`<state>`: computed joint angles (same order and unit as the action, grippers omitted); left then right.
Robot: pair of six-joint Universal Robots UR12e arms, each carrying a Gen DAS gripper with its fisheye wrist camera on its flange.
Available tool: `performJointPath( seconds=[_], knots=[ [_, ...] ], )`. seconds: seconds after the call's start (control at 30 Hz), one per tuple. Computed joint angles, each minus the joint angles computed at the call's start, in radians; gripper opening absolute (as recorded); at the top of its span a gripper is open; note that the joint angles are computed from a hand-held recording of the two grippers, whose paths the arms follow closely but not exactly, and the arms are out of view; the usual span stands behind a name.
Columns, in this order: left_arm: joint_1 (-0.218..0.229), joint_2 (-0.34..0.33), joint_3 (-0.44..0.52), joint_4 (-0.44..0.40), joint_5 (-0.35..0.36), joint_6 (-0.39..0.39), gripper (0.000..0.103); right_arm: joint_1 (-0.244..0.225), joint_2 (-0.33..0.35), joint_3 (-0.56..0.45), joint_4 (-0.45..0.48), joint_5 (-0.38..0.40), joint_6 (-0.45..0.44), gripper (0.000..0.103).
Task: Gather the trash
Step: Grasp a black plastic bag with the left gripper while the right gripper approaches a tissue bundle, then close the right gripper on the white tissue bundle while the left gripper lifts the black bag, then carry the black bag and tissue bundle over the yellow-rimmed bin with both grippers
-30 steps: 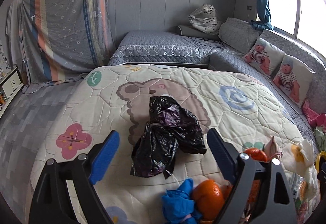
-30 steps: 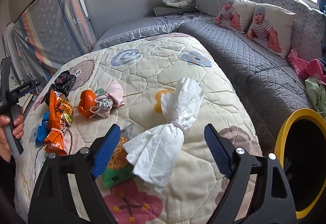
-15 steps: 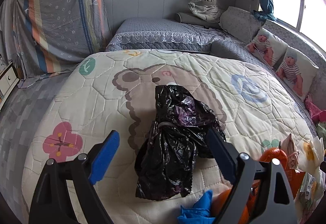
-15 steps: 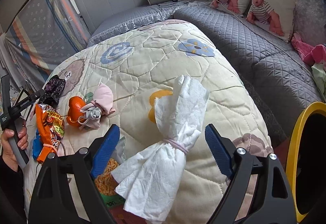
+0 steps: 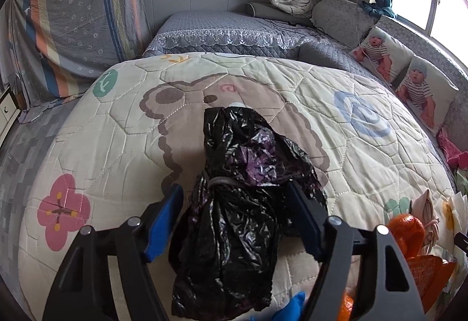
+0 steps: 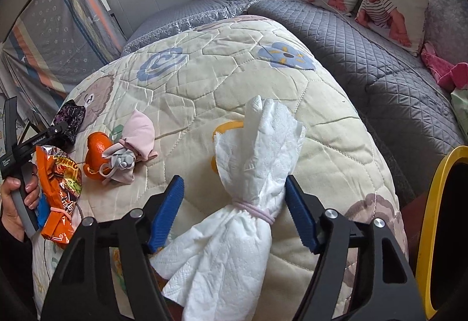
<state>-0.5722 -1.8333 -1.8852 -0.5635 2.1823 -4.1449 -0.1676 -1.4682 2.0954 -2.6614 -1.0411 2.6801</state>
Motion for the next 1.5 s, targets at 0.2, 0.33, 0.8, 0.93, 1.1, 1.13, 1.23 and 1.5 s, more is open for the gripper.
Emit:
performJointPath(
  seconds=[0.2,0.33,0.8,0.93,1.1,1.13,1.23,1.5],
  knots=[
    [0.009,-0.002,-0.002,0.004,-0.033,0.003,0.041,0.003,0.008,-0.002,-0.026,-0.026,0.019,0.04],
    [0.01,0.002,-0.005,0.004,-0.042,0.001,0.034,0.003,0.011,-0.004,-0.028,-0.04,0.019,0.031],
    [-0.039,0.046,0.001,0.006,0.045,-0.026,0.031,-0.052,-0.056,0.021,-0.026,0.061,0.014,0.027],
    [-0.062,0.051,0.018,0.001,0.073,-0.025,0.031,-0.073,-0.08,0.032,-0.027,0.091,0.006,0.027],
    [-0.09,0.042,0.053,0.005,0.096,0.0,0.031,-0.104,-0.099,0.041,-0.026,0.123,0.006,0.027],
    [-0.097,0.036,0.066,0.005,0.101,0.008,0.031,-0.112,-0.103,0.043,-0.029,0.129,0.007,0.027],
    [-0.113,0.019,0.098,0.017,0.098,0.029,0.031,-0.138,-0.111,0.046,-0.028,0.148,0.009,0.027],
    [-0.156,-0.062,0.22,0.047,0.068,0.135,0.031,-0.217,-0.121,0.049,-0.031,0.185,0.012,0.027]
  ],
)
